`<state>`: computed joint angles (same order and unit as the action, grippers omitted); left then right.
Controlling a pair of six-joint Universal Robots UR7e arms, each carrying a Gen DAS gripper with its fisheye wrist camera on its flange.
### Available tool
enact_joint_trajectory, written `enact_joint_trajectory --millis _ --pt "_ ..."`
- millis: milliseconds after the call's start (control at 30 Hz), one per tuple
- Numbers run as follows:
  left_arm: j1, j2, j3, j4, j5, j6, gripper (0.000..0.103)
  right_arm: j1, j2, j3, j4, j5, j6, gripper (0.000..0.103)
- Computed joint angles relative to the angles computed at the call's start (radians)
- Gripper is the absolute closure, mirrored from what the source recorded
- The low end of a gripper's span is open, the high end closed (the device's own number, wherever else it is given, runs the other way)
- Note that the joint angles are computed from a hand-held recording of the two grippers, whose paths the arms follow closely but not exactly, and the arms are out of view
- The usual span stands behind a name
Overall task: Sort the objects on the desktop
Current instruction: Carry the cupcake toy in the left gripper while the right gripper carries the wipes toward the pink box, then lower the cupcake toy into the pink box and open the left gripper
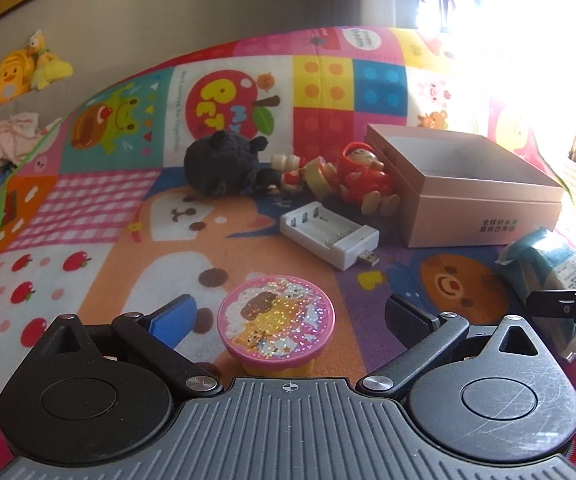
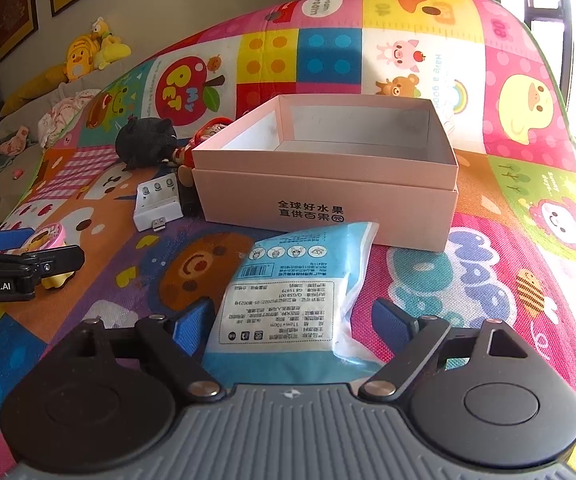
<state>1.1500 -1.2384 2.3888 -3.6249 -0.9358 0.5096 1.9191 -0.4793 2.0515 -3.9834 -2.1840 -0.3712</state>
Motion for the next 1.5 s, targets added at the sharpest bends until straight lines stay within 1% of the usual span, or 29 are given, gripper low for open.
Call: enact_joint_trajectory --millis 33,100,133,167,233,267,300,400,467,500,567,667,700,733,800,933,967,1000,1033,1100,1167,1267,1367,1433,1500 --pt "-0.002 0.005 -0.004 0.000 0.012 -0.002 0.004 0.006 0.006 -0.014 0.005 -0.015 -0.003 0.017" --pt "-0.004 0.004 -0.008 0.026 0.030 -0.015 0.027 0.017 0.013 -0.037 0.025 -0.040 -0.015 0.021" --pt "-0.001 -0.002 -0.010 0.050 0.032 -0.029 0.030 0.023 0.010 -0.042 0.049 -0.050 -0.019 0.032" --pt "0.000 -0.004 -0.010 0.060 0.035 -0.038 0.031 0.029 0.005 -0.046 0.080 -0.065 -0.020 0.046" --pt "0.000 -0.006 -0.007 0.059 0.047 -0.039 0.035 0.036 -0.014 -0.034 0.124 -0.074 -0.006 0.049" --pt "-0.002 -0.009 -0.004 0.065 0.053 -0.038 0.042 0.038 -0.028 -0.021 0.144 -0.072 0.002 0.049" --pt "-0.004 -0.017 0.000 0.072 0.051 -0.038 0.042 0.039 -0.049 -0.001 0.171 -0.061 0.015 0.050" --pt "-0.023 -0.050 0.019 0.099 0.032 -0.036 0.042 0.036 -0.138 0.083 0.255 0.005 0.067 0.050" --pt "-0.043 -0.089 0.024 0.162 -0.015 -0.058 0.042 0.042 -0.197 0.136 0.276 0.036 0.075 0.050" --pt "-0.053 -0.103 0.021 0.188 -0.040 -0.068 0.042 0.049 -0.224 0.161 0.267 0.046 0.071 0.050" --pt "-0.088 -0.101 -0.001 0.211 -0.090 -0.068 0.042 0.065 -0.265 0.196 0.228 0.058 0.056 0.050" --pt "-0.124 -0.048 -0.075 0.252 -0.163 -0.074 0.042 0.089 -0.310 0.230 0.122 0.063 0.024 0.050" --pt "-0.127 -0.024 -0.105 0.269 -0.187 -0.079 0.042 0.095 -0.312 0.234 0.078 0.056 0.004 0.050" --pt "-0.133 0.025 -0.144 0.264 -0.207 -0.078 0.042 0.100 -0.310 0.236 0.040 0.049 -0.014 0.050" --pt "-0.142 0.115 -0.216 0.256 -0.218 -0.071 0.042 0.099 -0.311 0.243 -0.024 0.038 -0.040 0.050" --pt "-0.129 0.243 -0.345 0.344 -0.284 -0.115 0.042 0.063 -0.335 0.271 -0.051 0.042 -0.039 0.050" --pt "-0.125 0.261 -0.365 0.370 -0.297 -0.123 0.036 0.051 -0.343 0.277 -0.052 0.043 -0.033 0.050" --pt "-0.123 0.271 -0.372 0.380 -0.304 -0.127 0.028 0.041 -0.347 0.282 -0.053 0.041 -0.025 0.050" --pt "-0.119 0.273 -0.367 0.374 -0.315 -0.128 0.024 0.032 -0.351 0.287 -0.056 0.038 -0.019 0.050" --pt "-0.108 0.254 -0.334 0.342 -0.334 -0.108 0.013 0.017 -0.353 0.291 -0.066 0.034 -0.016 0.050" --pt "-0.107 0.220 -0.276 0.266 -0.320 -0.067 0.007 0.006 -0.350 0.285 -0.067 0.043 -0.017 0.050" --pt "-0.102 0.174 -0.195 0.155 -0.282 0.009 0.005 -0.008 -0.344 0.242 -0.028 0.082 -0.026 0.050" --pt "-0.087 0.123 -0.128 0.089 -0.239 0.046 0.003 -0.018 -0.332 0.147 0.080 0.102 0.004 0.050" --pt "-0.073 0.095 -0.100 0.076 -0.208 0.032 0.002 -0.024 -0.315 0.066 0.165 0.122 0.025 0.050" --pt "-0.057 0.070 -0.085 0.085 -0.192 -0.001 0.002 -0.026 -0.288 -0.018 0.239 0.125 0.047 0.050"
